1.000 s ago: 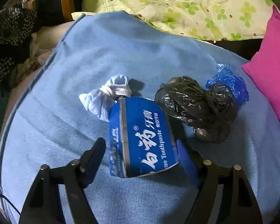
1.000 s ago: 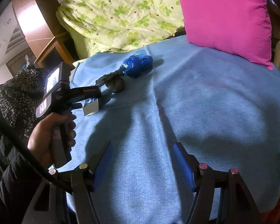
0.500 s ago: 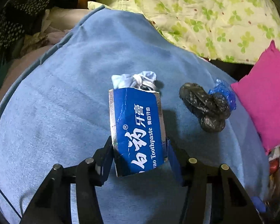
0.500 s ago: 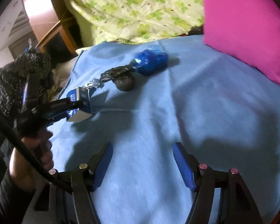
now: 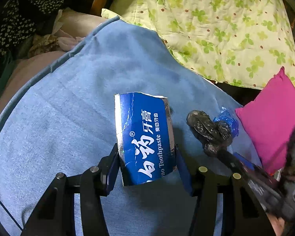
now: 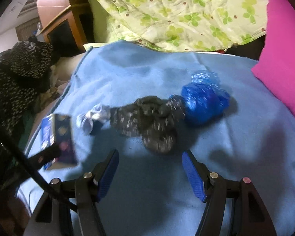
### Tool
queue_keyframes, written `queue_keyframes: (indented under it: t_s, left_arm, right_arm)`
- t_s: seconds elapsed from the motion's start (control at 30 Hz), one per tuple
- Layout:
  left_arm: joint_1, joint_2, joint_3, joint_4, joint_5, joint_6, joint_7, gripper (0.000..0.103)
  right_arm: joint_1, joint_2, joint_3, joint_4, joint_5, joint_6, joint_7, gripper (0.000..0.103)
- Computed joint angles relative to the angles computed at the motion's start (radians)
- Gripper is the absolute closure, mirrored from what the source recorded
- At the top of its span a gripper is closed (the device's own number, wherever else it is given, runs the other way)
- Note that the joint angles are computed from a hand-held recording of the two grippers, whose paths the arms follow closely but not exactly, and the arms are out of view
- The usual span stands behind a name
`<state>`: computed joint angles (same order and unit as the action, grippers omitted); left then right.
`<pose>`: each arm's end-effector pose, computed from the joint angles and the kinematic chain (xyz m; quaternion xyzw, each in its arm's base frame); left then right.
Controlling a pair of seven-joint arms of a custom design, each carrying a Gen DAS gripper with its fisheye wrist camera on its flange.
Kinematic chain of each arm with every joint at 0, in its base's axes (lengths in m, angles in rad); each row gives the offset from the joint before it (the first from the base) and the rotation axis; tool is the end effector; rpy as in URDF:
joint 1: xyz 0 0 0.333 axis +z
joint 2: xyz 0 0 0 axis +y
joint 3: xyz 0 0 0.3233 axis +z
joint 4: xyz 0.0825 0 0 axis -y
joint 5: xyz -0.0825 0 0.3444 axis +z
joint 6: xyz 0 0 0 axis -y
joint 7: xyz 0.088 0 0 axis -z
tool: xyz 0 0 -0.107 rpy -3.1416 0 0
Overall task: Collect trash
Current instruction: 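Grasp the black plastic bag with the right tool while the left tool holds the box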
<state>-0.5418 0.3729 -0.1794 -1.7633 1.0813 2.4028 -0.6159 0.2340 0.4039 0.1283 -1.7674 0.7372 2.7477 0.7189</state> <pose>0.4965 -0.4107 0.4152 -0.8457 0.3658 -0.3259 0.2114 0.6300 0.1979 0.4215 -0.8209 0.4431 -0.0955 0.3473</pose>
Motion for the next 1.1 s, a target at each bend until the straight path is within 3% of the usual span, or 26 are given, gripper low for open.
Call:
queue_keyframes:
  t_s: [0.17,0.23,0.4,0.57,0.73,0.87,1.1]
  left_arm:
    - [0.012,0.003,0.002,-0.006,-0.004,0.033,-0.004,0.047]
    - [0.013,0.008,0.003,0.0,-0.01,0.034,0.008,0.047]
    - [0.009,0.022,0.005,0.015,-0.028,0.027,0.029,0.047]
    - [0.001,0.033,0.008,0.032,-0.038,0.013,0.049,0.047]
    - [-0.01,0.037,0.01,0.041,-0.038,-0.008,0.061,0.047]
    - [-0.018,0.047,0.008,0.06,-0.04,-0.029,0.088,0.047]
    - [-0.064,0.131,-0.002,0.18,-0.093,-0.11,0.237,0.047]
  right_arm:
    - [0.039,0.099,-0.036,0.119,-0.092,-0.02,0.119,0.035]
    - [0.036,0.12,-0.034,0.145,-0.111,-0.038,0.136,0.061]
    - [0.014,0.115,-0.005,0.127,-0.11,-0.039,0.084,0.069]
    - [-0.042,0.027,0.045,0.004,0.006,-0.02,-0.05,0.071]
    - [-0.081,-0.073,0.043,-0.11,0.149,-0.042,-0.159,0.072]
    - [-0.092,-0.156,0.009,-0.195,0.242,-0.062,-0.222,0.072]
    - [-0.106,-0.268,-0.065,-0.316,0.309,-0.089,-0.269,0.072]
